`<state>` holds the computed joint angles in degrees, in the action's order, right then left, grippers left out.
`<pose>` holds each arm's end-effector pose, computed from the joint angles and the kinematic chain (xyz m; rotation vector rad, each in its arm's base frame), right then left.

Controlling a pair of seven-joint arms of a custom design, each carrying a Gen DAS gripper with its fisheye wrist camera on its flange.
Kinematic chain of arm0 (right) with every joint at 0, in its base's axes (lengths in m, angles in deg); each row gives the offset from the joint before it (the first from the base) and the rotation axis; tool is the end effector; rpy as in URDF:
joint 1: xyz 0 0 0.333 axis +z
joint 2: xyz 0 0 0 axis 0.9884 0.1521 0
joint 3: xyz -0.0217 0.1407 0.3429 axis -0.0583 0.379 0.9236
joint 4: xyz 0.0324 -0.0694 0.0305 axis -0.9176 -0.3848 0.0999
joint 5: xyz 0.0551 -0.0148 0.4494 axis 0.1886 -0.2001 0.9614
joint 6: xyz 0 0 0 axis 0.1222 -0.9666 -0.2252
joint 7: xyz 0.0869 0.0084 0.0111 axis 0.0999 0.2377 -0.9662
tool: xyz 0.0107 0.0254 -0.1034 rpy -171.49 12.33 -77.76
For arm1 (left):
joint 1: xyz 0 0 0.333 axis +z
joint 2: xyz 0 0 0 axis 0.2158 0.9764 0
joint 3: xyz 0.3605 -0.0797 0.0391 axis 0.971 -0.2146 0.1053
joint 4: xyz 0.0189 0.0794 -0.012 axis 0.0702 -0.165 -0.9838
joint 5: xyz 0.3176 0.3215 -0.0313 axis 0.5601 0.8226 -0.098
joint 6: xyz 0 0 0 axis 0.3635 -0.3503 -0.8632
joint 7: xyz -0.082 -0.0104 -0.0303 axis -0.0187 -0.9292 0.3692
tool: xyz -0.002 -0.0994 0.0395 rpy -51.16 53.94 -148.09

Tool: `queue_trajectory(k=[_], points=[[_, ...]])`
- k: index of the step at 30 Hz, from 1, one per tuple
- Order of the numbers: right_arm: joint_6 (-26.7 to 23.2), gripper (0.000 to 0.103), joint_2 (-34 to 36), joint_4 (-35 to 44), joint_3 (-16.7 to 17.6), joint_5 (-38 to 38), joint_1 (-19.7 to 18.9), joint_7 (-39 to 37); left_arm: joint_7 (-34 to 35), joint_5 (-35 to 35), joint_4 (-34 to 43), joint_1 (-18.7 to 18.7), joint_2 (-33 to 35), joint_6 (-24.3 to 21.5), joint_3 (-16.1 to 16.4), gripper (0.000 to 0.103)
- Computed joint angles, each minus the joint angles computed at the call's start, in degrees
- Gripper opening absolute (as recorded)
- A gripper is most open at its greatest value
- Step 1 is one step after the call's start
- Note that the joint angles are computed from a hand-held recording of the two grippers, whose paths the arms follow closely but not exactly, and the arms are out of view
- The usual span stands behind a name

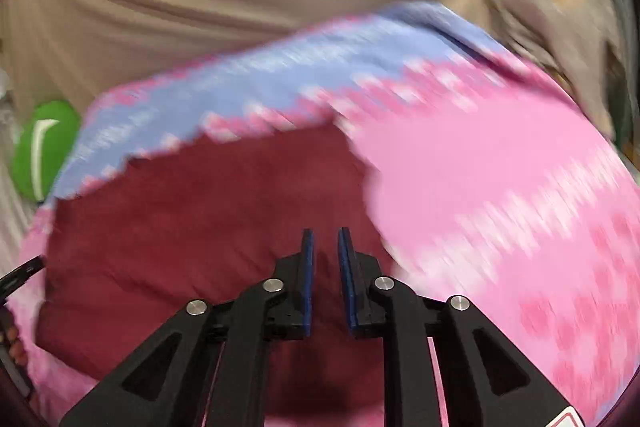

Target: Fold large clothes

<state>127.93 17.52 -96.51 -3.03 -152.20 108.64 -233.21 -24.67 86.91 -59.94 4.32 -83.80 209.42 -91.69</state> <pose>0.4261 0.3645 0.4142 -1.2965 1.9411 -0.7480 0.5394 -0.2502 0.4374 -1.6754 1.8362 -0.8913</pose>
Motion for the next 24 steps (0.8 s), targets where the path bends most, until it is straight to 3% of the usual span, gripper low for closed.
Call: queue_trajectory(k=[1, 3, 7, 8, 10, 11, 13, 16, 19, 21, 24], points=[[2.3, 0.016, 1.9, 2.9, -0.8, -2.4, -0.8, -0.9, -0.2, -0.1, 1.7, 0.0, 1.2, -0.3, 0.0, 0.061], [4.8, 0.017, 5.8, 7.8, -2.2, -2.9, -1.7, -5.4, 6.4, -7.4, 6.7, -0.3, 5.5, -2.4, -0.5, 0.063], [8.9, 0.017, 14.8, 16.8, -5.0, 5.3, -2.9, -16.9, 10.6, -11.3, 15.4, -2.9, 13.8, -9.6, 0.6, 0.064], [8.3, 0.017, 16.6, 18.1, -5.7, 7.6, -2.8, -18.8, 10.8, -12.1, 17.4, -3.8, 15.9, -11.9, 1.1, 0.065], [4.2, 0.015, 19.9, 20.0, -7.9, 12.4, -1.5, -23.2, 12.5, -14.3, 18.9, -3.9, 18.5, -11.3, 1.7, 0.073], [6.0, 0.015, 20.8, 19.9, -8.0, 12.9, -2.6, -22.4, 11.8, -14.8, 18.8, -4.1, 18.8, -9.9, 2.3, 0.075], [10.3, 0.015, 20.2, 18.5, -9.6, 12.5, -2.7, -18.9, 9.7, -12.3, 19.7, -6.3, 19.2, -11.2, 4.3, 0.077], [4.9, 0.018, 18.7, 18.3, -10.0, 12.0, -0.4, -17.7, 6.3, -8.2, 20.4, -8.5, 19.6, -13.0, 5.8, 0.078], [4.5, 0.023, 16.4, 16.4, -10.0, 4.9, 0.8, -10.8, 5.5, -7.3, 20.4, -8.2, 19.7, -12.6, 5.8, 0.078], [1.1, 0.027, 17.9, 17.4, -8.8, 8.3, 0.4, -15.7, 5.1, -6.9, 20.3, -8.1, 19.6, -12.6, 5.7, 0.079], [3.4, 0.023, 17.8, 16.9, -8.9, 11.8, -0.8, -17.0, 4.6, -6.2, 20.3, -8.1, 19.6, -12.8, 5.6, 0.079]])
